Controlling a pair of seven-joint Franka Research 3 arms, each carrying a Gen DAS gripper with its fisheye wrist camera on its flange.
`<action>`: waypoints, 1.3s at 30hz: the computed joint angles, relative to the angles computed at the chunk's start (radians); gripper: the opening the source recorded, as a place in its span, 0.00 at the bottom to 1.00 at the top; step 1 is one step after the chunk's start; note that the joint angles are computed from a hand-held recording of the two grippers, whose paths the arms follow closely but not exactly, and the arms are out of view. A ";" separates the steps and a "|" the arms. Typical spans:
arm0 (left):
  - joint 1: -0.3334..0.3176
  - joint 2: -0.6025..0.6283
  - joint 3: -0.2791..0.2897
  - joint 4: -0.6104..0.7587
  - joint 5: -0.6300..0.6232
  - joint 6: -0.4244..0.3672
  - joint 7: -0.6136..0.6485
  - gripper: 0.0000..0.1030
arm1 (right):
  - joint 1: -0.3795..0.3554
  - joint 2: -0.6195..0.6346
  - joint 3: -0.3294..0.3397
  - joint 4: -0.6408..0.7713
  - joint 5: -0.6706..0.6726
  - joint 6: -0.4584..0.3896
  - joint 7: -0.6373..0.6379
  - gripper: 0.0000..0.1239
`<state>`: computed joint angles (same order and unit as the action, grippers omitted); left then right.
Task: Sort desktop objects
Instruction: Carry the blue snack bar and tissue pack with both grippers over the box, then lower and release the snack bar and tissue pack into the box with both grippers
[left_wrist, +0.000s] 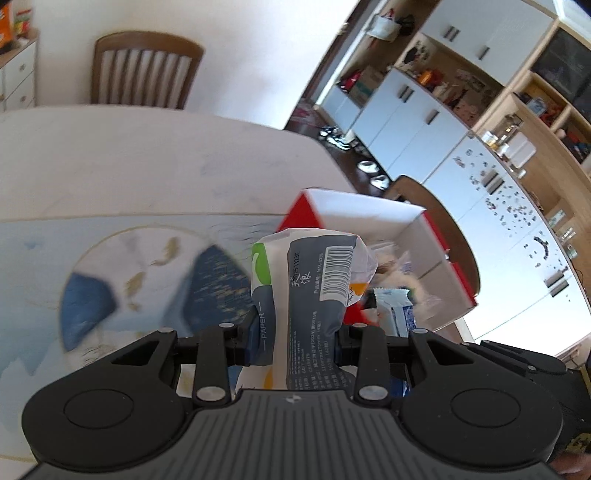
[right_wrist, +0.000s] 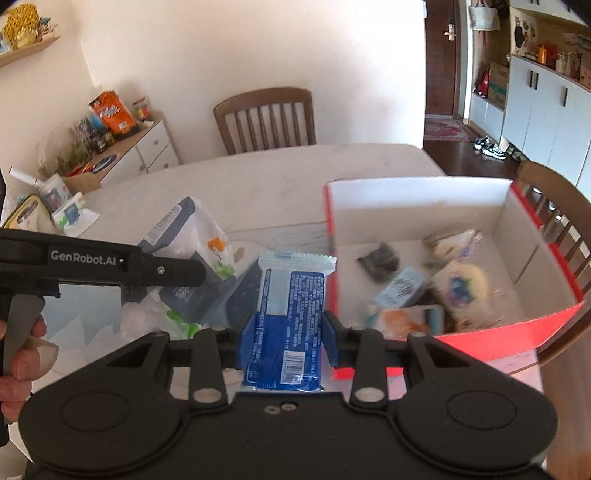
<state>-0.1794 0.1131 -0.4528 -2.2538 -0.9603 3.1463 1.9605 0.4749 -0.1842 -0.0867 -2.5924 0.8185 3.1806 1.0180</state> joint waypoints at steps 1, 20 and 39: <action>-0.015 0.010 0.007 0.014 0.033 0.002 -0.026 0.33 | 0.002 -0.006 -0.017 -0.002 0.004 0.001 -0.016 0.30; -0.371 0.273 0.337 0.343 0.753 -0.069 -0.649 0.33 | -0.104 0.042 -0.180 0.066 0.077 -0.024 -0.267 0.30; -0.425 0.534 0.430 0.719 1.117 -0.338 -0.984 0.33 | -0.362 0.317 -0.026 0.279 -0.095 -0.167 -0.264 0.29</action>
